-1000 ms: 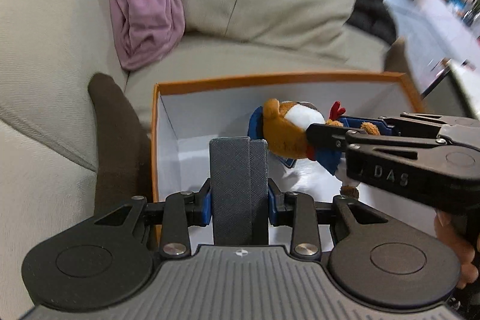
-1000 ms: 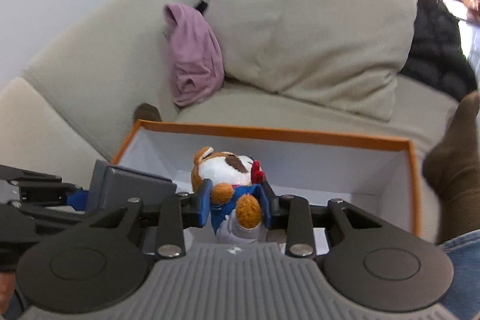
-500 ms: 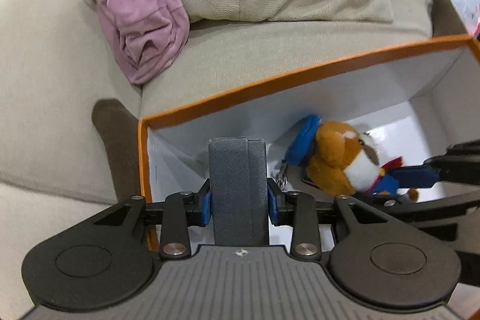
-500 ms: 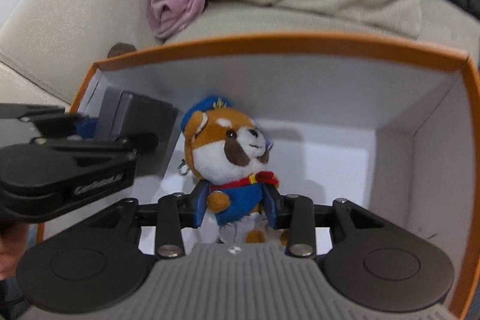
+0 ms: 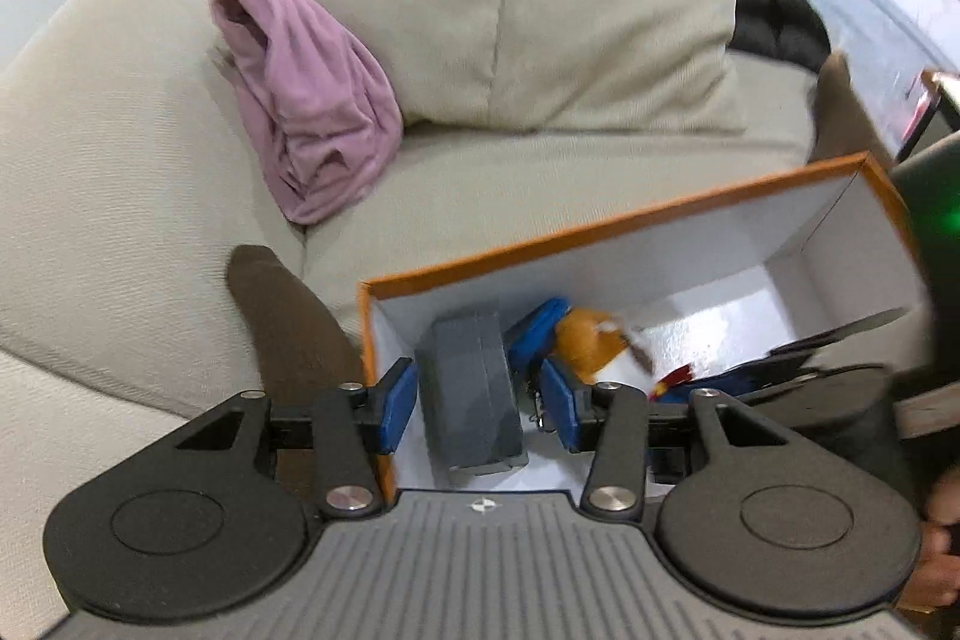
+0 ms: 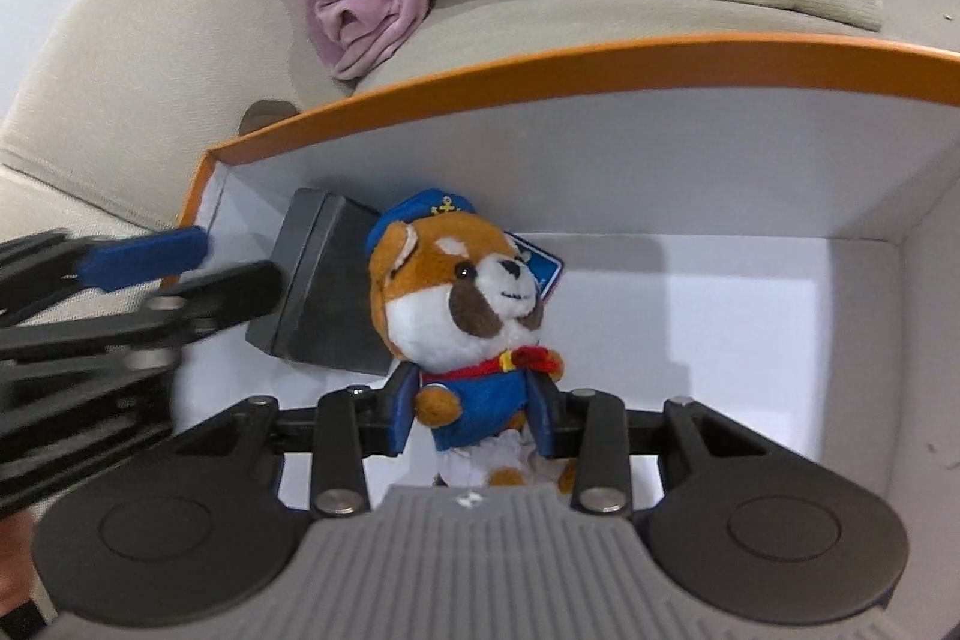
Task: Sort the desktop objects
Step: 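Lower block with left tool while right tool lowers plush into box, opening both, then move both tools back from the box to the pile of items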
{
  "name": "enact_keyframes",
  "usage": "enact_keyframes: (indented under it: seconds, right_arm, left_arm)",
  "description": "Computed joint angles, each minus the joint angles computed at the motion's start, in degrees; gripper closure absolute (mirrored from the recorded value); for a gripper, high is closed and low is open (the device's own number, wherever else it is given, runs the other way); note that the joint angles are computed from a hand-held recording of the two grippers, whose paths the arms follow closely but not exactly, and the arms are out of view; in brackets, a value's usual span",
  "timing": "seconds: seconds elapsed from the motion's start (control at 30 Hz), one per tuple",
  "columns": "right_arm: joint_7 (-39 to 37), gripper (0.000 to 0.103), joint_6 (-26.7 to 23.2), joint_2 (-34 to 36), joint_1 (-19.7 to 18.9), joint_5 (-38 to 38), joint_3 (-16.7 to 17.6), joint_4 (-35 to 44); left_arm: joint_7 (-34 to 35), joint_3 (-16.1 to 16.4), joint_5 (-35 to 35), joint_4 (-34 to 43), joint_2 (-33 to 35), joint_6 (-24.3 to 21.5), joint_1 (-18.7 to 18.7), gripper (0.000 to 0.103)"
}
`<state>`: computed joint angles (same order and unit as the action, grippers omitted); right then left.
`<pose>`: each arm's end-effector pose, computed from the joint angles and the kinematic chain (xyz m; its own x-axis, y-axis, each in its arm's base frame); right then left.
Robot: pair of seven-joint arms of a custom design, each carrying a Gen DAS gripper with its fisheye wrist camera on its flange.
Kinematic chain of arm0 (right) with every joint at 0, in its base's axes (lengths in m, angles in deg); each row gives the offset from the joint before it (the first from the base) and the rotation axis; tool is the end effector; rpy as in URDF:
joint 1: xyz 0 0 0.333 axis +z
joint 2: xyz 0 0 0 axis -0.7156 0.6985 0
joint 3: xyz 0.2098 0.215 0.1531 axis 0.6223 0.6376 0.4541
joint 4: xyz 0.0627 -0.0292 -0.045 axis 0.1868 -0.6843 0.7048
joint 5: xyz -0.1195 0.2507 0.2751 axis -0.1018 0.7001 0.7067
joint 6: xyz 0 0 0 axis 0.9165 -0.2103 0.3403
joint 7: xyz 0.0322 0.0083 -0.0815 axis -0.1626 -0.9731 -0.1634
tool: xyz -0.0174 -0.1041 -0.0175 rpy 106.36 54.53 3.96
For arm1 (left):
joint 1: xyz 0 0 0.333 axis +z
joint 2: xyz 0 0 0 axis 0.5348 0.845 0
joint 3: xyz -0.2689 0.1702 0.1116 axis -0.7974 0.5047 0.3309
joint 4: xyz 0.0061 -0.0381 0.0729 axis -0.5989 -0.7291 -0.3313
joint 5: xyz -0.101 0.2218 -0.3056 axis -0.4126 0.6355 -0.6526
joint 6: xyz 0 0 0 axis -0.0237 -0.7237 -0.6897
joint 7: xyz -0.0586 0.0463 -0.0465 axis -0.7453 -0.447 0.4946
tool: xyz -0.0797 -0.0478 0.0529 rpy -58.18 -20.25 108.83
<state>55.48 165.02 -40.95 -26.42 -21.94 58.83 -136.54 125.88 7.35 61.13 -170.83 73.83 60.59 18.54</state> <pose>0.6253 0.3113 0.4622 0.4774 -0.7372 -0.4781 -0.8775 -0.3722 -0.3024 0.5495 -0.2692 0.5532 -0.1906 -0.9700 -0.1506 -0.8519 0.2397 -0.4657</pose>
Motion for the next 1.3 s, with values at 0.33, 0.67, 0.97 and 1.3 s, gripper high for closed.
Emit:
enact_keyframes:
  seconds: [0.33, 0.67, 0.97, 1.3]
  right_arm:
    - [-0.43, 0.062, -1.63, 2.88, 0.66, 1.59, 1.03, 3.18]
    - [-4.23, 0.046, 2.25, -0.4, 0.33, 1.1, 0.5, -0.72]
    - [-28.85, 0.043, 13.26, -19.08, -2.99, 16.44, 0.73, -22.21]
    - [-54.72, 0.056, 25.54, -39.62, 2.53, 29.64, -2.02, -48.17]
  left_arm:
    - [-1.83, 1.11, -2.91, -7.08, -6.66, 3.22, 1.14, 0.049]
    - [-2.15, 2.49, -7.69, -16.43, -17.66, 4.64, -0.04, 0.047]
    - [-1.46, 4.64, -15.96, -27.25, -29.6, 5.08, -7.41, 0.047]
    - [-11.52, 4.33, -24.93, -37.09, -32.97, 7.02, -14.15, 0.047]
